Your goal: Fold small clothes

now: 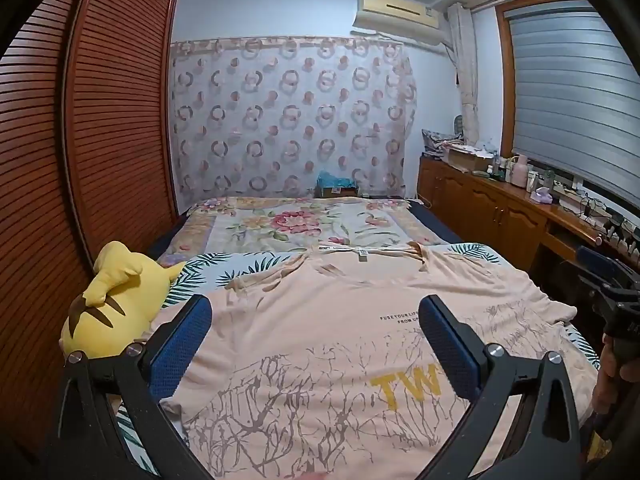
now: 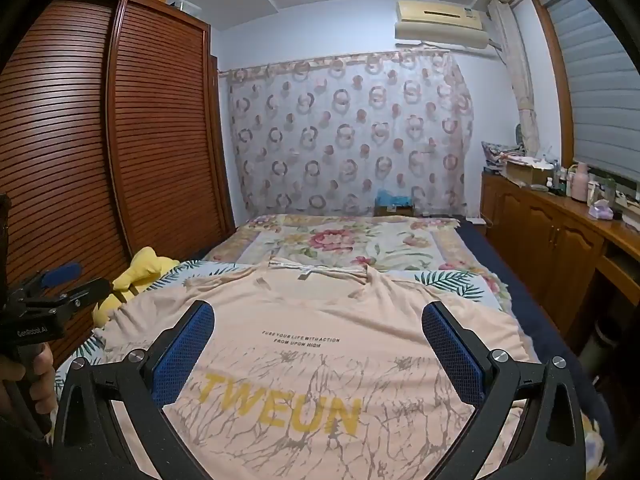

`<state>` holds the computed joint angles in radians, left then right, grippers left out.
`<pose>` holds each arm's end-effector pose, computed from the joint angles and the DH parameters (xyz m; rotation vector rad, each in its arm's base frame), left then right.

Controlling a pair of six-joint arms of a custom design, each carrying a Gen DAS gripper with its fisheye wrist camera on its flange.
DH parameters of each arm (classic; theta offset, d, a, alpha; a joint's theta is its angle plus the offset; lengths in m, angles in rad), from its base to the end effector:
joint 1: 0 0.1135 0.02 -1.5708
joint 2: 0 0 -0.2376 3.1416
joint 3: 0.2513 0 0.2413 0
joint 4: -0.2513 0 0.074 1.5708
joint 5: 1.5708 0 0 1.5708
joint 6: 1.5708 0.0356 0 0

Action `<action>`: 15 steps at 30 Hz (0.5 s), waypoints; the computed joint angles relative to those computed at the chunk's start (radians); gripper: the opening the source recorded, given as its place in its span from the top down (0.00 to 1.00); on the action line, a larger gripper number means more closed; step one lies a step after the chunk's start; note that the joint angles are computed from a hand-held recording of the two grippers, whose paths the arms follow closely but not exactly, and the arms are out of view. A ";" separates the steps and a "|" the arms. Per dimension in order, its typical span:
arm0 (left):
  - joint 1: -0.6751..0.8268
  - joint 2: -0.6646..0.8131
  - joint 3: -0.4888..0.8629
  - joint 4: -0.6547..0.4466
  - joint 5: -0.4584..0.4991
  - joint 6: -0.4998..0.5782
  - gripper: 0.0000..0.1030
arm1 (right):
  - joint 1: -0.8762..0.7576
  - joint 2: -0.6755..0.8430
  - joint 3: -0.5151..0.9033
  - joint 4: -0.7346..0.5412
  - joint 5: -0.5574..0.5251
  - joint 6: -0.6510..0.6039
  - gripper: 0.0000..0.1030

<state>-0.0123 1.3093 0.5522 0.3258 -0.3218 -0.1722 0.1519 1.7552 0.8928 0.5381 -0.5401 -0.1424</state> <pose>0.2677 0.0080 0.1811 -0.3621 1.9509 0.2025 0.3534 0.0726 0.1753 -0.6331 1.7697 0.5166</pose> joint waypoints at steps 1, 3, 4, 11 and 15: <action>0.000 0.000 0.000 -0.001 0.002 0.000 0.00 | 0.000 -0.001 0.001 -0.004 0.000 -0.002 0.00; 0.002 -0.001 0.000 -0.001 0.009 -0.001 0.00 | 0.000 -0.001 0.000 -0.002 0.004 0.000 0.00; 0.002 -0.003 -0.001 -0.001 0.012 -0.001 0.00 | 0.000 -0.001 0.001 -0.001 0.003 0.001 0.00; 0.000 0.000 0.004 -0.009 0.000 -0.003 0.00 | 0.008 0.005 -0.009 0.015 0.008 0.001 0.00; 0.000 0.001 0.004 -0.009 0.000 -0.003 0.00 | 0.014 0.016 -0.010 0.031 0.016 0.007 0.00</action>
<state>-0.0120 1.3099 0.5560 0.3165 -0.3219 -0.1748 0.1663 1.7713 0.8825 0.5694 -0.5240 -0.1356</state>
